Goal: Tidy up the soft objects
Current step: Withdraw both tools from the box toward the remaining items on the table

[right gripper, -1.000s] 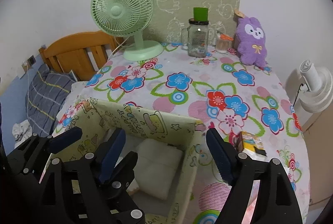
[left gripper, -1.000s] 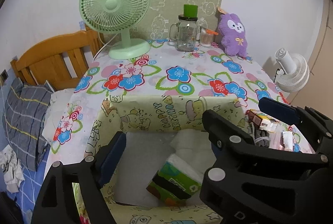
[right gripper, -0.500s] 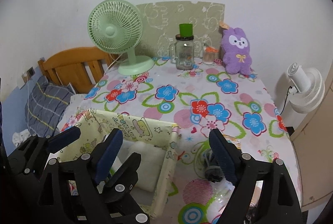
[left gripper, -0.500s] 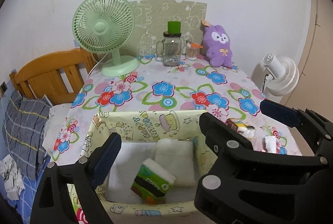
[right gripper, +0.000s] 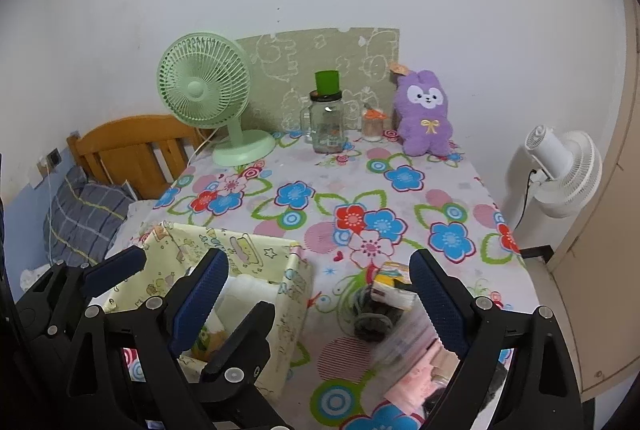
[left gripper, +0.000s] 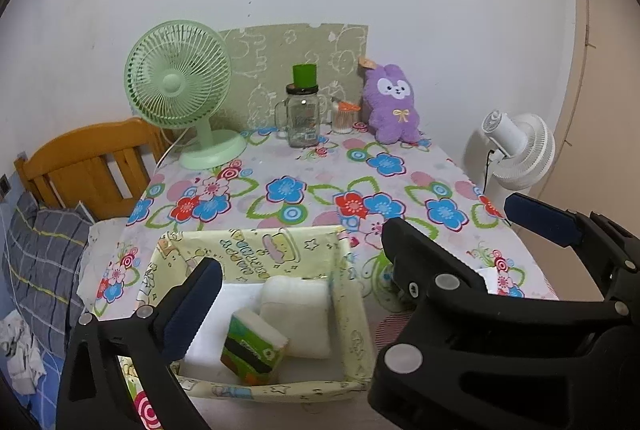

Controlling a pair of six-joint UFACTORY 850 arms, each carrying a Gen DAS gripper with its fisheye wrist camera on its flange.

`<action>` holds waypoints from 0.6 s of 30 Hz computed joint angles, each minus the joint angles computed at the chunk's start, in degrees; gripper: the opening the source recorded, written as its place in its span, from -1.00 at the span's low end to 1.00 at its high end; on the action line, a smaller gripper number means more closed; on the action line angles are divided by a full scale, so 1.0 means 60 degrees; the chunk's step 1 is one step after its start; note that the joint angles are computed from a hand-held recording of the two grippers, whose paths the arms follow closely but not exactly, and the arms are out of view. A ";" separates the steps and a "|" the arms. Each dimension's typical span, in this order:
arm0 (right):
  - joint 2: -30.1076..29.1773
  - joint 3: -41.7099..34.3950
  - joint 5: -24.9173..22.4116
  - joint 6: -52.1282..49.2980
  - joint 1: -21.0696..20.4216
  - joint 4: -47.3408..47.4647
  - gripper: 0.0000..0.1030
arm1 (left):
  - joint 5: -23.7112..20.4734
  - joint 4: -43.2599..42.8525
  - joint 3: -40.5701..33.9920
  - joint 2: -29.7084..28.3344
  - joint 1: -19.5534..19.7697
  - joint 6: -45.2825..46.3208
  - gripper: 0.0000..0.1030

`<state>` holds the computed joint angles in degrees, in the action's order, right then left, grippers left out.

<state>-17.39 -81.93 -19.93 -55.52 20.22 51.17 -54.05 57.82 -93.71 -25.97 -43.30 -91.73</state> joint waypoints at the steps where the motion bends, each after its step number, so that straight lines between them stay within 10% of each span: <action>1: 0.0043 0.0042 -0.0013 -0.0141 -0.0051 0.0151 0.82 | -0.0019 0.0040 -0.0054 -0.0034 -0.0036 -0.0005 1.00; 18: 0.0595 0.0860 0.0334 -0.1983 -0.0892 0.2112 0.88 | 0.0248 0.0122 -0.1218 -0.0931 -0.0400 0.0315 0.99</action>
<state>-13.82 -76.78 -17.92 -67.42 14.87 63.84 -52.56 58.55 -101.02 -31.56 -45.70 -89.84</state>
